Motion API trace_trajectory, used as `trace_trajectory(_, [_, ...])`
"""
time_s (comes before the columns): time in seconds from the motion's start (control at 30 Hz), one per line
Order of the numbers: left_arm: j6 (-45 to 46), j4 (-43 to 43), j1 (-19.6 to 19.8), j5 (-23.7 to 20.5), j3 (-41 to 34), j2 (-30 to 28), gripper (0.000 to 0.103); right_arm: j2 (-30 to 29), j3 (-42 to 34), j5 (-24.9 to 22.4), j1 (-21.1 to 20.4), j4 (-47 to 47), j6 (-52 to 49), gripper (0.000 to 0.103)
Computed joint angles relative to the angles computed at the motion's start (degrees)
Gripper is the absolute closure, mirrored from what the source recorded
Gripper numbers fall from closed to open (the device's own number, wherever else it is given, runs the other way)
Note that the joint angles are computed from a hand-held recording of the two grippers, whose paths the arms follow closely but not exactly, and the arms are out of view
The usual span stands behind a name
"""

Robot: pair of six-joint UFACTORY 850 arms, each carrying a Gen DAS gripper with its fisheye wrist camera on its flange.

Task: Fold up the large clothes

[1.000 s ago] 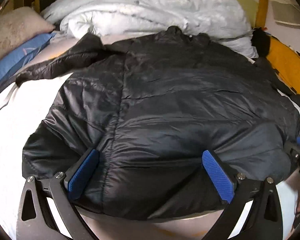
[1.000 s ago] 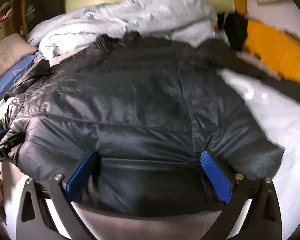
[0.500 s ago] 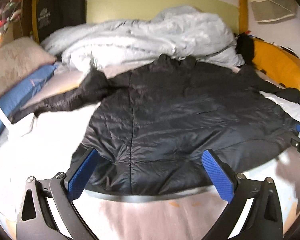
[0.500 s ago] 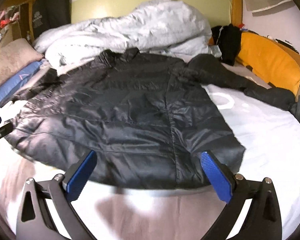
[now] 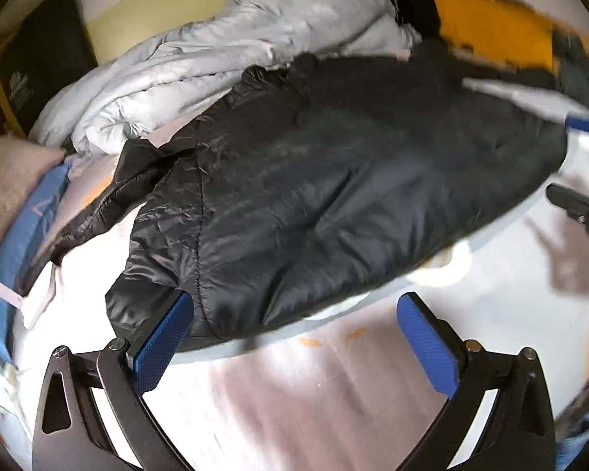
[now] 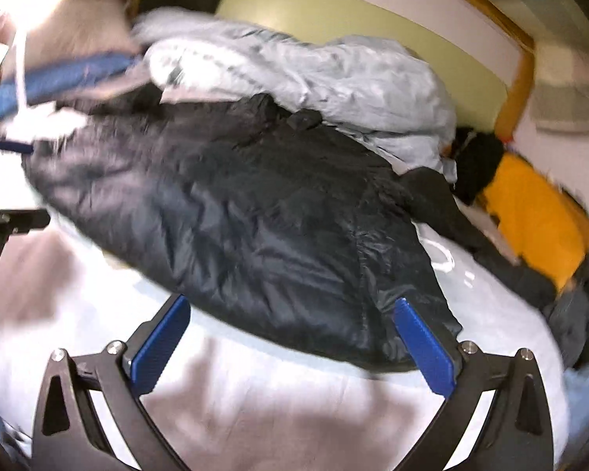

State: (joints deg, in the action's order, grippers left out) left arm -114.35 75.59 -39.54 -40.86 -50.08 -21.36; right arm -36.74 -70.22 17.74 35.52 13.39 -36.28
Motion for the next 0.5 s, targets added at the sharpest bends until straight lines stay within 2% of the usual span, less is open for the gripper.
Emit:
trace_trajectory(0.17, [2.14, -1.87, 1.64, -0.1, -1.75, -3.49, 0.0, -3.47, -2.97, 0.55, 1.63, 16.91, -19.7, 0.0])
trace_trajectory(0.27, [1.01, -2.32, 2.67, -1.5, -1.69, -4.64, 0.0, -6.21, -5.38, 4.65, 2.25, 29.51, -32.3, 0.0])
trace_trajectory(0.4, [-7.11, 0.38, 4.14, -2.99, 1.01, -3.01, 0.001, -8.07, -7.15, 11.15, 1.88, 35.54, -35.92, 0.0])
trace_trajectory(0.5, [-16.07, 4.84, 5.16, -2.25, 4.42, 0.21, 0.013, -8.57, -8.26, 14.21, 1.07, 37.17, -34.79, 0.0])
